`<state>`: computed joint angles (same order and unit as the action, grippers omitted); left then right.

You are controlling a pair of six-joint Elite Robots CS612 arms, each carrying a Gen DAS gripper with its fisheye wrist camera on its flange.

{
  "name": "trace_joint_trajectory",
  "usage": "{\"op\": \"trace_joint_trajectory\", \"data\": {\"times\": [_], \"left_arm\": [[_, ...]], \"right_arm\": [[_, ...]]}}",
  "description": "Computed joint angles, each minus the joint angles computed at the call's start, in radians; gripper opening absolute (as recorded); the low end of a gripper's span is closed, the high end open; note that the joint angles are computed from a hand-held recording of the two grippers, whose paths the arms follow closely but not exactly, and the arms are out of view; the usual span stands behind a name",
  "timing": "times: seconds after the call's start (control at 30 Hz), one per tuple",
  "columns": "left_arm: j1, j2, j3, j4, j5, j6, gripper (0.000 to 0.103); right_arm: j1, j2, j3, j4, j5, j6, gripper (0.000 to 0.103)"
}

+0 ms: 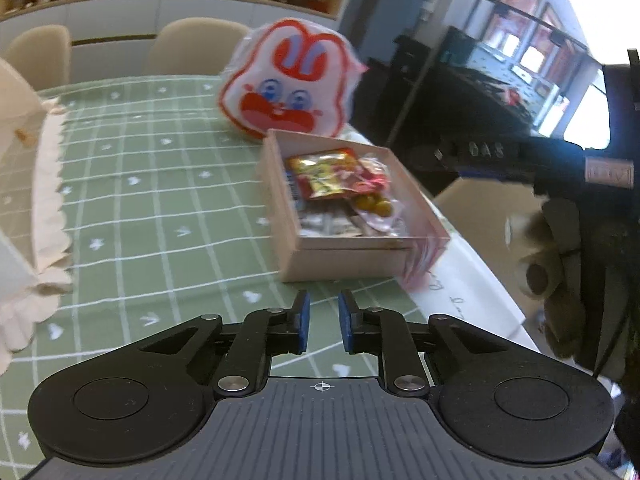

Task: Organize snacks
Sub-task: 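Lower the small red packet into the pink box and open the right tool, then grasp the brown chocolate square on its silver tray with the right tool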

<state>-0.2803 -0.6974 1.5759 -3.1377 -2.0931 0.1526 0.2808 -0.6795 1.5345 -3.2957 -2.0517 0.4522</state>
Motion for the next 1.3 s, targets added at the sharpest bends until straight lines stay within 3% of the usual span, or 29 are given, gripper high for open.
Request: {"op": "trace_joint_trajectory", "data": {"times": [0.13, 0.23, 0.33, 0.47, 0.6, 0.7, 0.73, 0.8, 0.87, 1.03, 1.13, 1.17, 1.27, 1.3], "left_arm": [[-0.024, -0.005, 0.027, -0.049, 0.048, -0.059, 0.019], [-0.027, -0.019, 0.053, -0.047, 0.043, -0.111, 0.018], [-0.035, -0.036, 0.074, -0.003, 0.069, -0.080, 0.018], [-0.037, -0.048, 0.098, 0.057, 0.092, -0.114, 0.018], [-0.046, -0.053, 0.104, 0.120, 0.127, -0.129, 0.018], [-0.052, -0.055, 0.101, 0.155, 0.137, -0.137, 0.018], [-0.053, -0.056, 0.101, 0.161, 0.138, -0.134, 0.018], [-0.054, -0.058, 0.101, 0.165, 0.137, -0.125, 0.018], [-0.054, -0.060, 0.102, 0.167, 0.132, -0.117, 0.018], [-0.046, -0.057, 0.101, 0.153, 0.114, -0.124, 0.018], [-0.042, -0.053, 0.097, 0.138, 0.097, -0.122, 0.018], [-0.042, -0.053, 0.096, 0.131, 0.097, -0.119, 0.018], [-0.046, -0.057, 0.098, 0.097, 0.098, -0.108, 0.018], [-0.047, -0.059, 0.100, 0.081, 0.100, -0.102, 0.018]], "right_arm": [[-0.041, -0.002, -0.002, -0.017, 0.108, -0.020, 0.061], [-0.075, -0.033, 0.051, -0.041, 0.248, -0.029, 0.061], [-0.079, -0.050, 0.112, -0.068, 0.263, -0.088, 0.064], [-0.086, -0.054, 0.212, -0.074, 0.284, -0.126, 0.068], [-0.080, -0.029, 0.254, -0.058, 0.230, -0.133, 0.068], [-0.086, -0.010, 0.255, -0.047, 0.235, -0.048, 0.067], [-0.086, -0.004, 0.250, -0.035, 0.240, -0.034, 0.065], [-0.067, 0.006, 0.236, -0.009, 0.165, -0.047, 0.048], [-0.067, -0.005, 0.241, 0.006, 0.192, -0.055, 0.047], [-0.059, -0.057, 0.272, -0.088, 0.246, -0.074, 0.047], [-0.047, -0.061, 0.219, -0.222, 0.181, -0.163, 0.047], [-0.045, -0.056, 0.189, -0.255, 0.155, -0.186, 0.049], [-0.049, -0.043, 0.101, -0.265, 0.117, -0.247, 0.080], [-0.046, -0.038, 0.075, -0.253, 0.086, -0.249, 0.080]]}}
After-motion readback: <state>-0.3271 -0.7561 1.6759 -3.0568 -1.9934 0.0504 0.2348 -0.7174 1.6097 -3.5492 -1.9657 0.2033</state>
